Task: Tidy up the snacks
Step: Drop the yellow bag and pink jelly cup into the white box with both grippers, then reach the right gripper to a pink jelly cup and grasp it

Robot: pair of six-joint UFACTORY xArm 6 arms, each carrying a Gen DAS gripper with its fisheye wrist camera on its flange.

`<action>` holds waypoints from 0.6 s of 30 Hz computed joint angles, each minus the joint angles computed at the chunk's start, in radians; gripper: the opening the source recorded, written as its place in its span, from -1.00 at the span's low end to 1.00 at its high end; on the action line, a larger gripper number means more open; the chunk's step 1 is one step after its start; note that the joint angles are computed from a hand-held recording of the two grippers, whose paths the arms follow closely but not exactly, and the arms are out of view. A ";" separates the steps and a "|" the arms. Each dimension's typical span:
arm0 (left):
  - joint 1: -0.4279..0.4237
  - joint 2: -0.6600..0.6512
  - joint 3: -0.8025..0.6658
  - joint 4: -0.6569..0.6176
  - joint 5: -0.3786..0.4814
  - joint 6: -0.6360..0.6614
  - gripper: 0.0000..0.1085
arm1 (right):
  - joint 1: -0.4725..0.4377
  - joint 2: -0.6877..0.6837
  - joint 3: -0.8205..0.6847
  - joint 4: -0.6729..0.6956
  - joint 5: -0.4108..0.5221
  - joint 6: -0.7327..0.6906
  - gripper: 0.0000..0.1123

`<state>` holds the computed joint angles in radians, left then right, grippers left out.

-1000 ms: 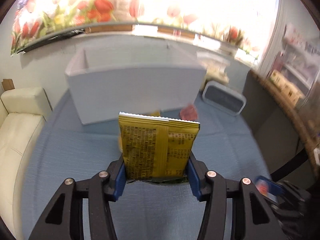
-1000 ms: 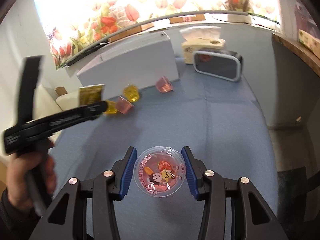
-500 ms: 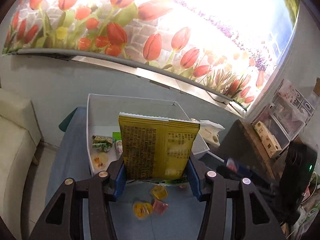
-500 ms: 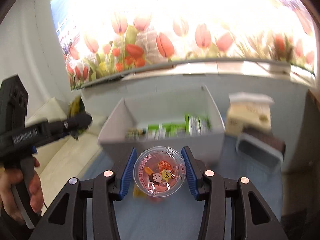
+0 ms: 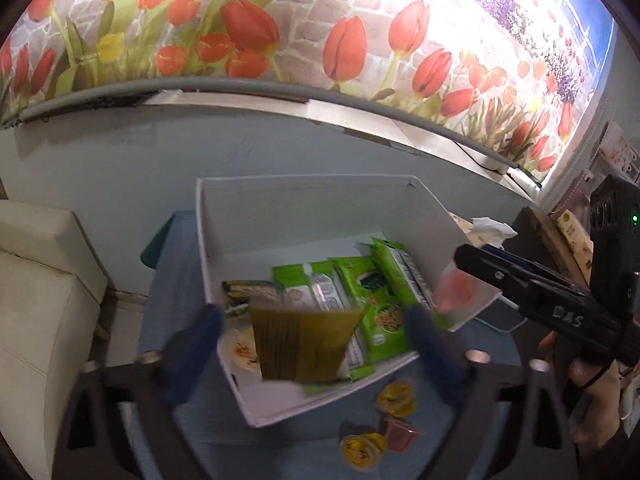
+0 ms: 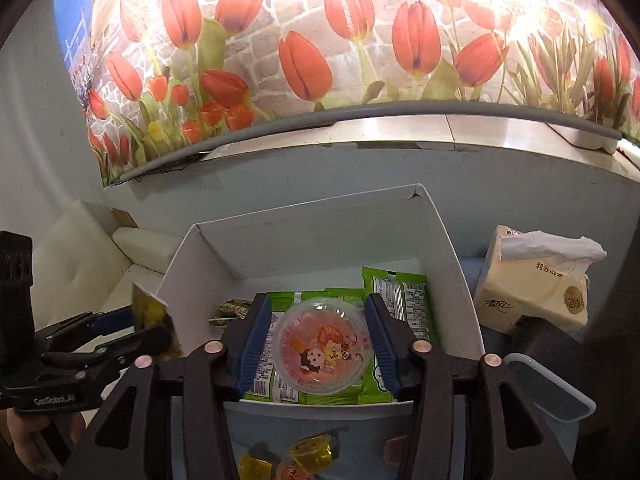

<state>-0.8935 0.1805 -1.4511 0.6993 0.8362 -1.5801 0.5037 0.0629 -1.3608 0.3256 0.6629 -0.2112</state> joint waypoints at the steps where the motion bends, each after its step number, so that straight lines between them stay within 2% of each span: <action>1: 0.001 -0.009 0.010 0.004 -0.001 0.002 0.90 | -0.004 -0.006 0.009 0.004 -0.018 0.004 0.73; 4: -0.002 -0.024 0.022 -0.036 0.013 0.042 0.90 | -0.021 -0.031 0.027 0.043 -0.037 -0.007 0.79; 7: -0.026 -0.034 0.021 0.000 0.055 0.029 0.90 | -0.037 -0.075 0.058 0.105 -0.037 -0.048 0.83; 13: -0.093 -0.026 -0.025 0.040 0.146 0.023 0.90 | -0.035 -0.215 0.194 0.026 -0.058 -0.005 0.83; 18: -0.187 -0.027 -0.039 0.084 0.199 -0.011 0.90 | -0.012 -0.391 0.408 -0.007 -0.071 0.000 0.83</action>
<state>-1.0804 0.1534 -1.4896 0.7833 1.0349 -1.5911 0.4922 -0.3281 -0.9527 0.3184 0.5915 -0.2115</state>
